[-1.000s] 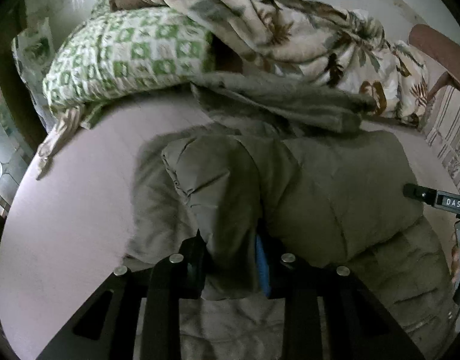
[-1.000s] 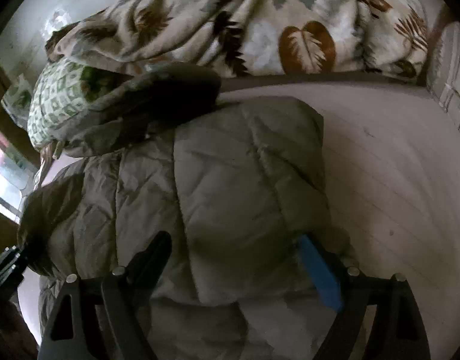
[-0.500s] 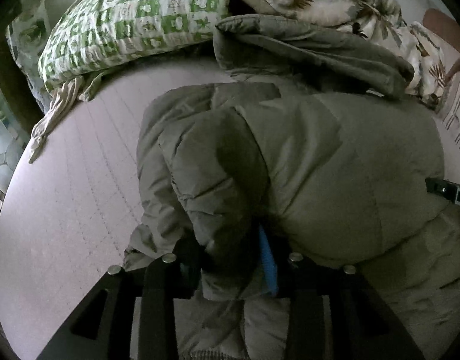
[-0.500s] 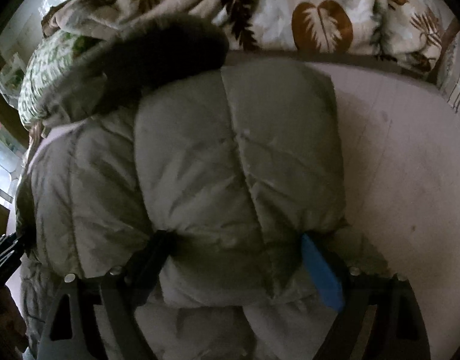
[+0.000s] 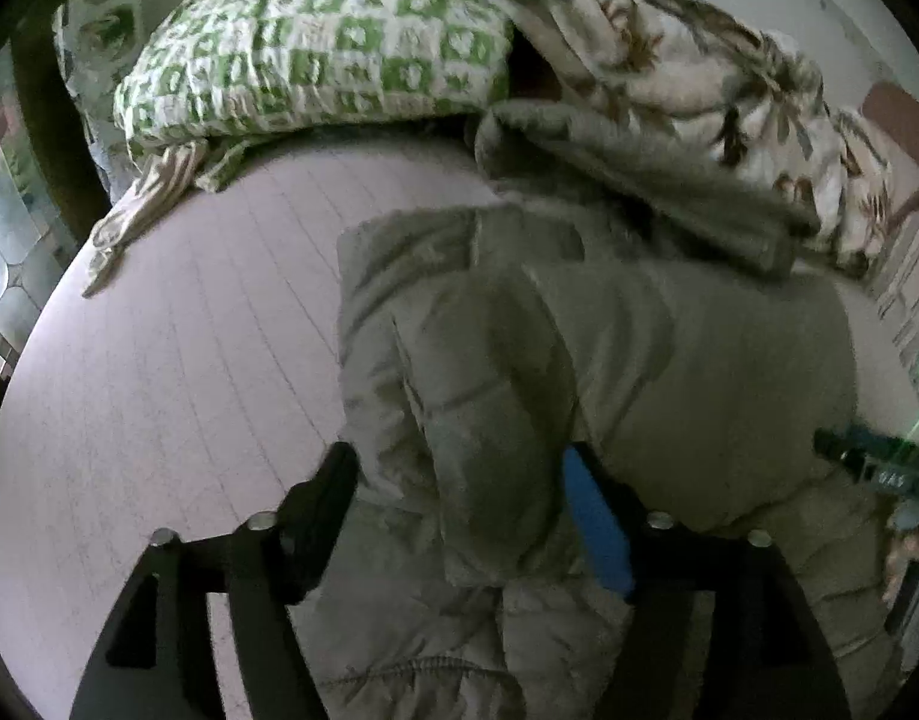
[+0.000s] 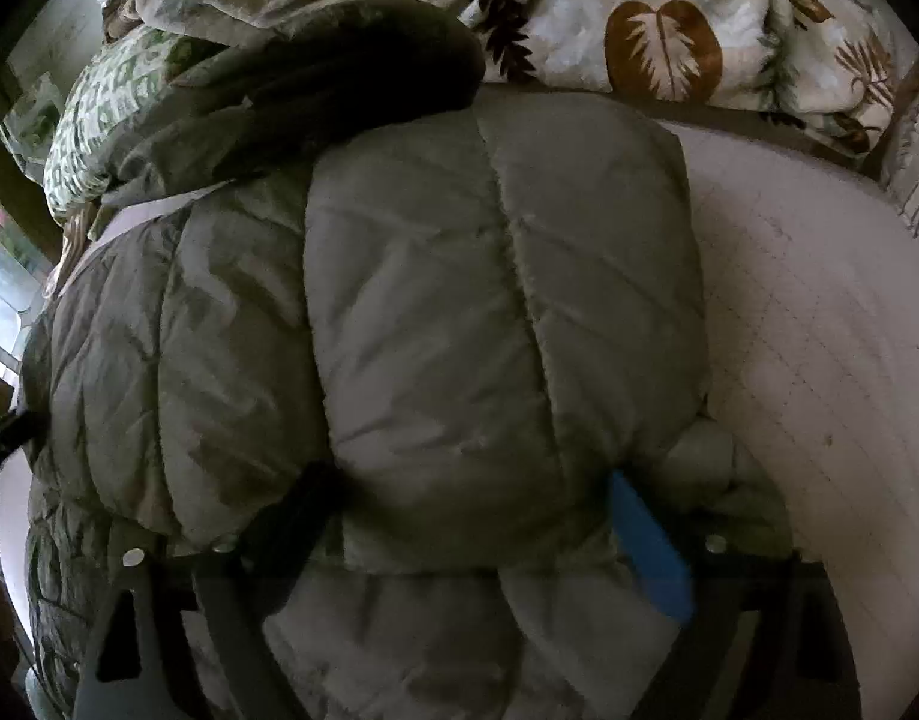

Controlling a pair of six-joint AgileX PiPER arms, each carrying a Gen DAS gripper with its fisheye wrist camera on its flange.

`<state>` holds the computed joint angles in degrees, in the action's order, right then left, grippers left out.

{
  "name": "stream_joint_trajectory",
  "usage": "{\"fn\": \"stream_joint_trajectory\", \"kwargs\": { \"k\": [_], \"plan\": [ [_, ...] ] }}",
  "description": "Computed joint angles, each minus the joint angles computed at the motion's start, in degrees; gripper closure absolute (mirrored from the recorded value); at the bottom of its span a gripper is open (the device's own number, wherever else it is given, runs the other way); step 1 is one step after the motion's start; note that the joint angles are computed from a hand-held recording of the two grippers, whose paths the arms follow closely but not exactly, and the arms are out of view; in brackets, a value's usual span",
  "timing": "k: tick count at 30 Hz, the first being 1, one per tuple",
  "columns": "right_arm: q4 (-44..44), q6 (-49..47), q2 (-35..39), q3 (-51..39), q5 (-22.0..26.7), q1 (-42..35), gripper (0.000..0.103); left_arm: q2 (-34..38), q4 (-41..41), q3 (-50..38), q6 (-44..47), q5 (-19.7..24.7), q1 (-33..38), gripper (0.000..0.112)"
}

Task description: Fold large clothes

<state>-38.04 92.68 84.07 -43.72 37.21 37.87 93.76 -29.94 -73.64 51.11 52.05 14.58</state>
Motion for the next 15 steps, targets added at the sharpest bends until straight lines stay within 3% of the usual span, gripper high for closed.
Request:
{"fn": "stream_joint_trajectory", "kwargs": {
  "k": [4,6,10,12,15],
  "plan": [
    [-2.27,2.06,-4.96,-2.3,5.17,2.01,0.008,1.04,-0.76,-6.3,-3.45,3.58,-1.66,0.033],
    [-2.38,0.82,-8.08,-3.44,5.28,1.18,0.008,3.5,-0.09,-11.7,-7.48,6.78,-3.02,0.032],
    [2.18,-3.64,-12.95,-4.7,-2.61,-6.85,0.008,10.47,-0.3,-24.92,-19.8,12.66,-6.26,0.032],
    [6.29,-7.03,-12.13,-6.73,-7.03,-12.36,0.008,12.59,-1.34,-28.92,-23.63,11.91,-8.16,0.032],
    [10.77,-10.9,-9.65,-10.68,-9.23,-17.34,0.009,16.13,3.19,-34.53,-29.29,9.92,-12.75,0.032]
  ]
}}
